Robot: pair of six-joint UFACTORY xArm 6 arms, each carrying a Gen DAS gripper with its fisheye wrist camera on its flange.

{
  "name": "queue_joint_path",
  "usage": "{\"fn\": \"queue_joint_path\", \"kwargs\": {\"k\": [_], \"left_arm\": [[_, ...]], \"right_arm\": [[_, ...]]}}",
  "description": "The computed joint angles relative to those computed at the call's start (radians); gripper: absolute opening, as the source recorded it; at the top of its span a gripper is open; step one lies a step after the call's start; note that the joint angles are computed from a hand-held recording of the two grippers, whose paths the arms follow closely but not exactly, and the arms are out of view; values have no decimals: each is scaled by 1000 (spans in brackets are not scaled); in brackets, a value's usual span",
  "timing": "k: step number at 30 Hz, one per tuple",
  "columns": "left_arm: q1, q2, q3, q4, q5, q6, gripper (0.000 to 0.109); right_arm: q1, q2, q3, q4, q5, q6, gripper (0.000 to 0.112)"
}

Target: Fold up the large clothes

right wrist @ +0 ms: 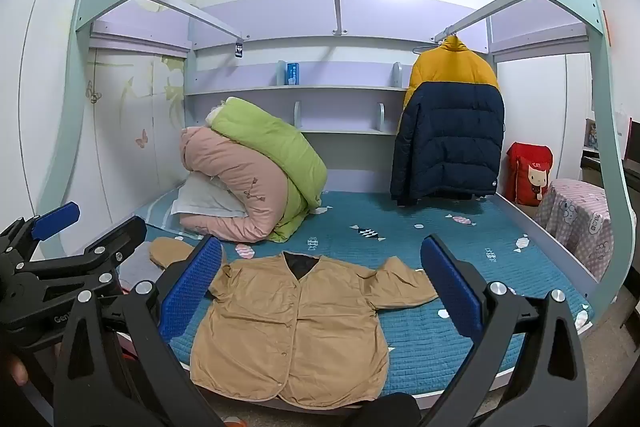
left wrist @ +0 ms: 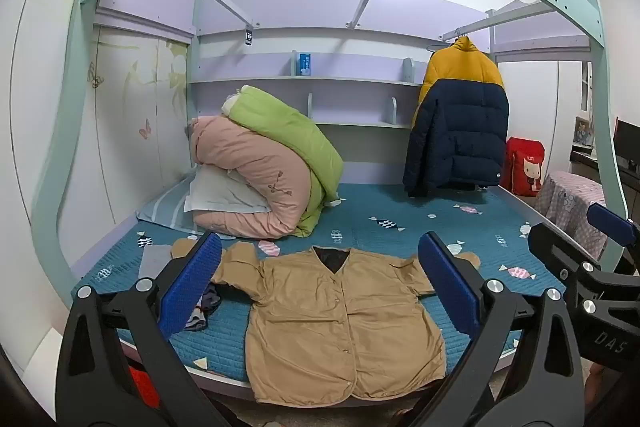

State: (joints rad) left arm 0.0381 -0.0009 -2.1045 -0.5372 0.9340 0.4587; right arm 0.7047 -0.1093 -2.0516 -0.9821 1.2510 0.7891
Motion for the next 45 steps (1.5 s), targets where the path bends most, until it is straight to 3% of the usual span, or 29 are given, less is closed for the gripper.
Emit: {"fn": "queue_joint_path", "kwargs": {"k": [45], "left_arm": [[0, 9, -38, 8, 14, 4, 98]], "right_arm": [[19, 2, 1, -13, 11, 18, 96]]}}
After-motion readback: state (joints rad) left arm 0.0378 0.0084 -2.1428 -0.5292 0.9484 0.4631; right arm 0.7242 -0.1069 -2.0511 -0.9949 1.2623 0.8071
